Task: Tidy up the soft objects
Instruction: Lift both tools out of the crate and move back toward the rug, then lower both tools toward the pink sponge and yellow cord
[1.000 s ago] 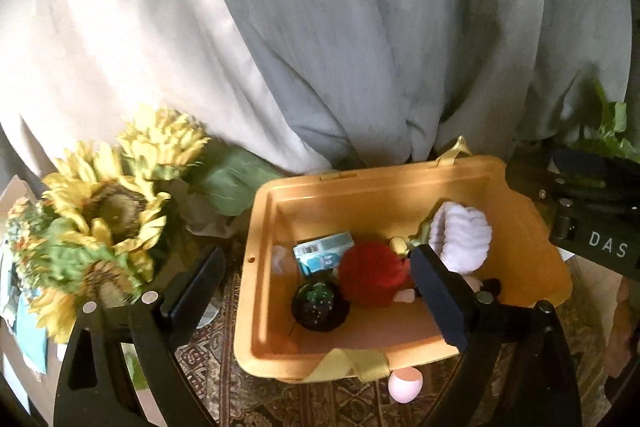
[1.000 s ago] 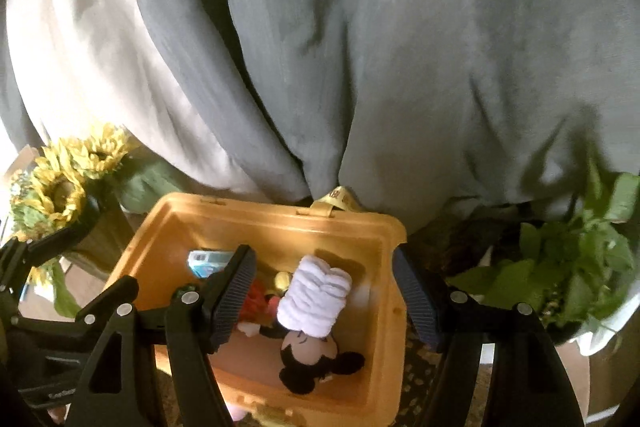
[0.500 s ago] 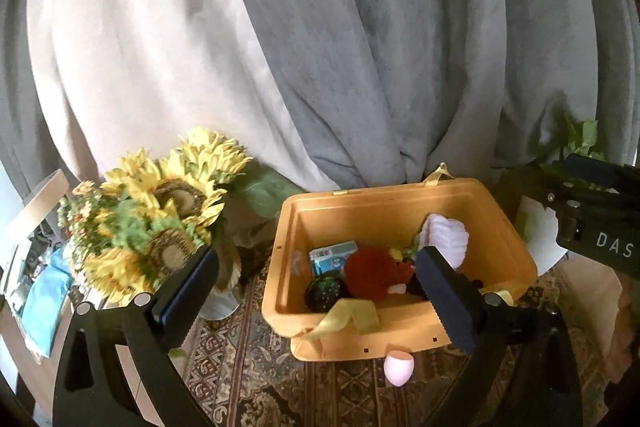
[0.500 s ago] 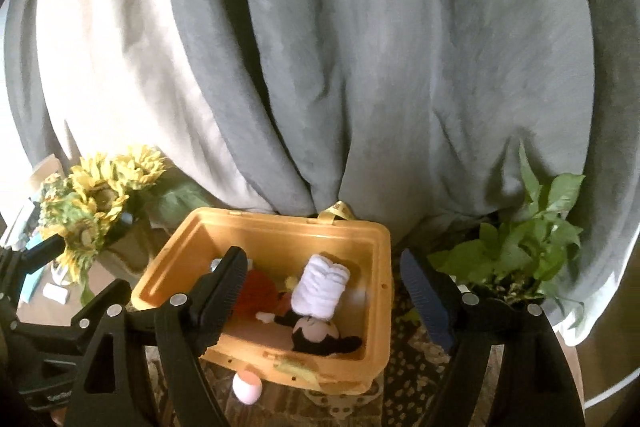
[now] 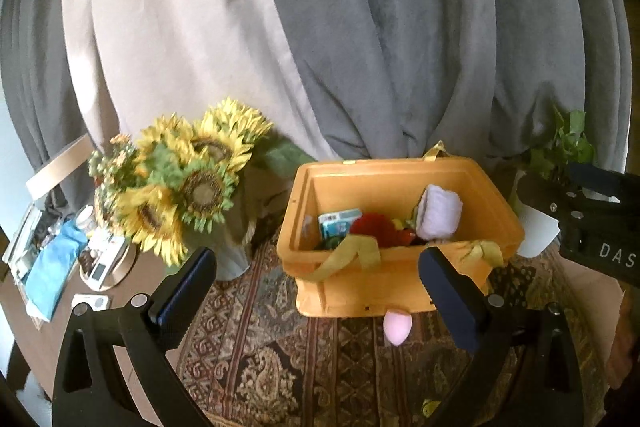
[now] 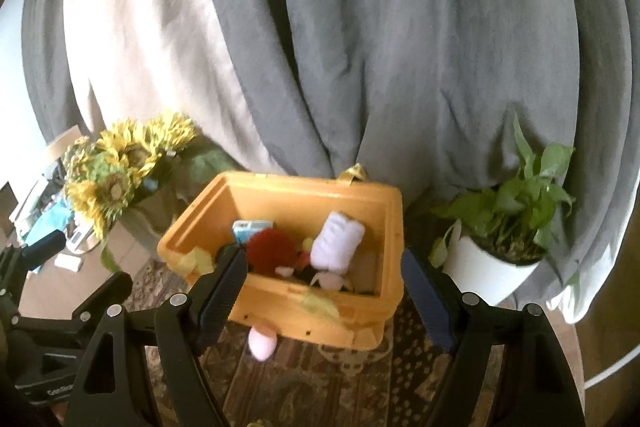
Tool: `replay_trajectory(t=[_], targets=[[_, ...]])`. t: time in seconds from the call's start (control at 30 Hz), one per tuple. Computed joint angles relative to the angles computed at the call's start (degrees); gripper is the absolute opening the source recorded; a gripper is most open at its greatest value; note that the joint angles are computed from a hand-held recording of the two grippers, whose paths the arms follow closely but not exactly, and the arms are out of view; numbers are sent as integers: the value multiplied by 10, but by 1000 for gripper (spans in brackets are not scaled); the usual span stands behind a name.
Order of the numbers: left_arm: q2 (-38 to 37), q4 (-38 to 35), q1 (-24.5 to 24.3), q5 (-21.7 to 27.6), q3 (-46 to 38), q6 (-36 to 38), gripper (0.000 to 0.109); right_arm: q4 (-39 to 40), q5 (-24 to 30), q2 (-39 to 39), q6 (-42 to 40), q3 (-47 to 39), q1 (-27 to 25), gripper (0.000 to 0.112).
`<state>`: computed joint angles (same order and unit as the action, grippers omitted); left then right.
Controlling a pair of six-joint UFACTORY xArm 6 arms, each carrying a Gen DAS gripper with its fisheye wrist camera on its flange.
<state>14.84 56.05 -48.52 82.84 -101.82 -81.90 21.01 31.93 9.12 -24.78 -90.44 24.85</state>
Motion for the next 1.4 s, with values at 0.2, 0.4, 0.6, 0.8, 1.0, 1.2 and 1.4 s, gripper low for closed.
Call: replay_trajectory(t=[0.2,0.4,0.6,0.8,1.0,1.2,1.4], targets=[[-19,-15,-17,10,32,-21,103,-9,6,-35,12,52,3,80],[-44,-13,-32,6,69,-34,103,-34,-1,-74,42,108,6,80],[-83,-16,-35,-37,127,-41,103,-82,-15,-118,106,166,9,80],[-119,-19,-40,-67,181,-21,103,-157,-28,-171,211,240,20,80],[-162,-17,-36,-112,244,13,103,-230,-34,-217,333,308,37,80],[-193,-26,-22,-162,297,29,103,-292,-15,-235,433,345,56,80],[-200,-39,5,-223,329,51,101,-318,-16,-237,500,372,66,80]])
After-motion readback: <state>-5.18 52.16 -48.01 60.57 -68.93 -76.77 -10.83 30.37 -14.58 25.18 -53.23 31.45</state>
